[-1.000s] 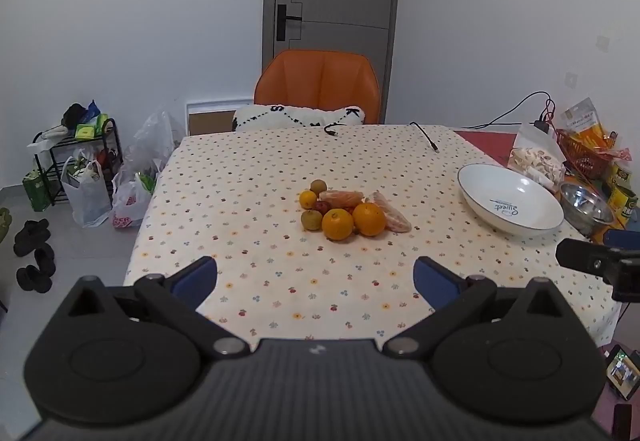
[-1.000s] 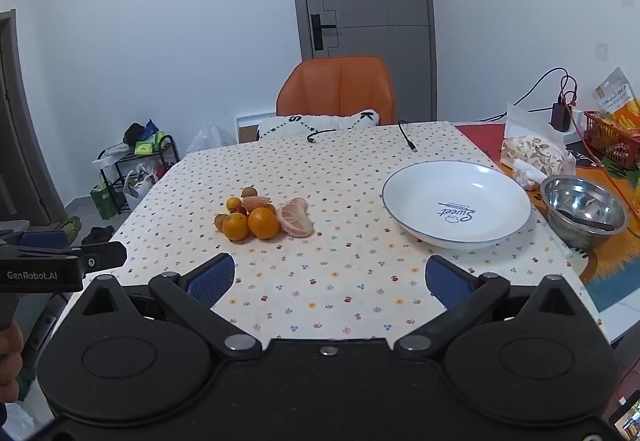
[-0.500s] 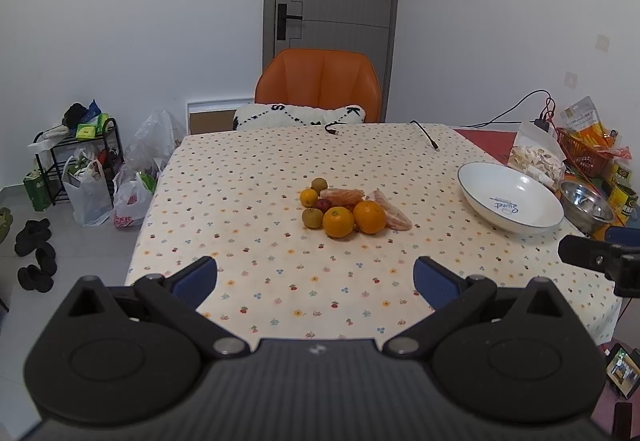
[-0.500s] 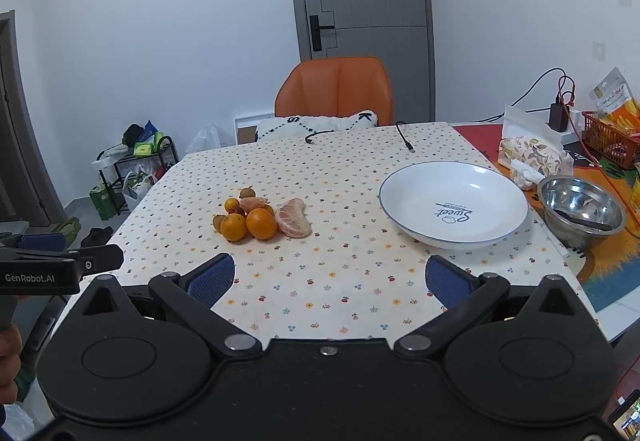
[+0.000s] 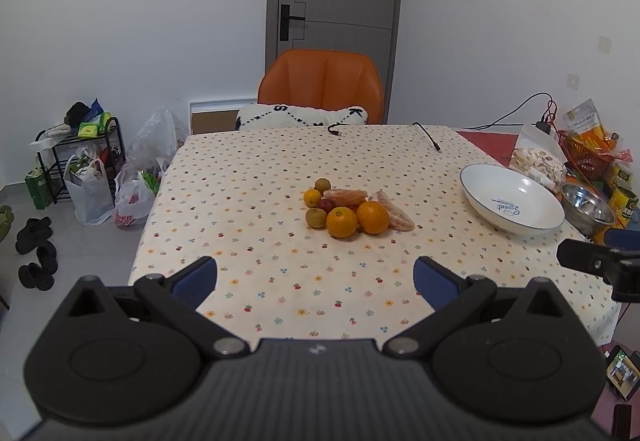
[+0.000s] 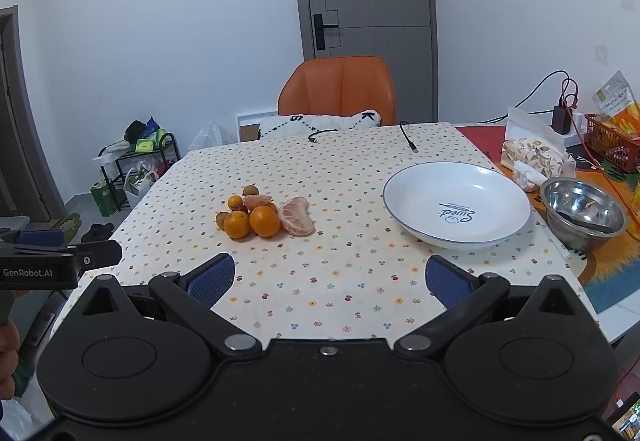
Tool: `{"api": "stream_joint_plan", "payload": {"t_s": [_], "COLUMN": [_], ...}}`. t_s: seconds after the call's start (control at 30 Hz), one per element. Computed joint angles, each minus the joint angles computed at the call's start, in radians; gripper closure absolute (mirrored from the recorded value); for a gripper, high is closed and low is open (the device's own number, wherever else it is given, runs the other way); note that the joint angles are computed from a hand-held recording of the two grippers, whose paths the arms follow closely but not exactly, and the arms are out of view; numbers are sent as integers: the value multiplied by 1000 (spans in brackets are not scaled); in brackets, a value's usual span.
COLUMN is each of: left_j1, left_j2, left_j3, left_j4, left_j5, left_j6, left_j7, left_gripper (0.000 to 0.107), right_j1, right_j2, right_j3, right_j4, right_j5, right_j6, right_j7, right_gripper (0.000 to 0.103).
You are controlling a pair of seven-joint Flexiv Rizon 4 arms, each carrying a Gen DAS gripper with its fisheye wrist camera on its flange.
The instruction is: Organize fruits
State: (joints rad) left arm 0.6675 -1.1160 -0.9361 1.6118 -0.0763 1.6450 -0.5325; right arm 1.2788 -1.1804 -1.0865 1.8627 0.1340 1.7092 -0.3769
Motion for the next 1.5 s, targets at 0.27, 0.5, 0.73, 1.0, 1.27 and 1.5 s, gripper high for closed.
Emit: {"api": "stream_joint_plan", "payload": {"t_s": [0.27,0.5,0.73,1.0,1.27,1.5], "left_j1": [2,2,3,4,-25,-76], "left_j2": [-1,-2,-3,-4,-3,-6], "left_j3": [-2,-3,-3,-7,2,31], "left_j4": [-1,0,0,-3,-40,-94], "left_j5": [0,1,3,3,-36,-97], "left_j6": [-2,-1,1,-5,-47,-79], "left_j7": [1,1,1,4,28,61], "left_gripper": [4,4,4,4,4,4], "right_j1": [2,2,1,-3,-41,-93], "right_j2": [0,-1,-2,-1,5,14], "right_j3": [-1,-1,-2,2,29,61], "right_j4": [-1,0,-1,-4,-32,-75], "right_j5": [-2,-1,0,-2,-6,-34], "right_j6": [-3,-1,-1,1,6,-4], "right_j7": [1,1,1,-3,-9,-18], "right_gripper": [0,0,0,0,0,0]}}
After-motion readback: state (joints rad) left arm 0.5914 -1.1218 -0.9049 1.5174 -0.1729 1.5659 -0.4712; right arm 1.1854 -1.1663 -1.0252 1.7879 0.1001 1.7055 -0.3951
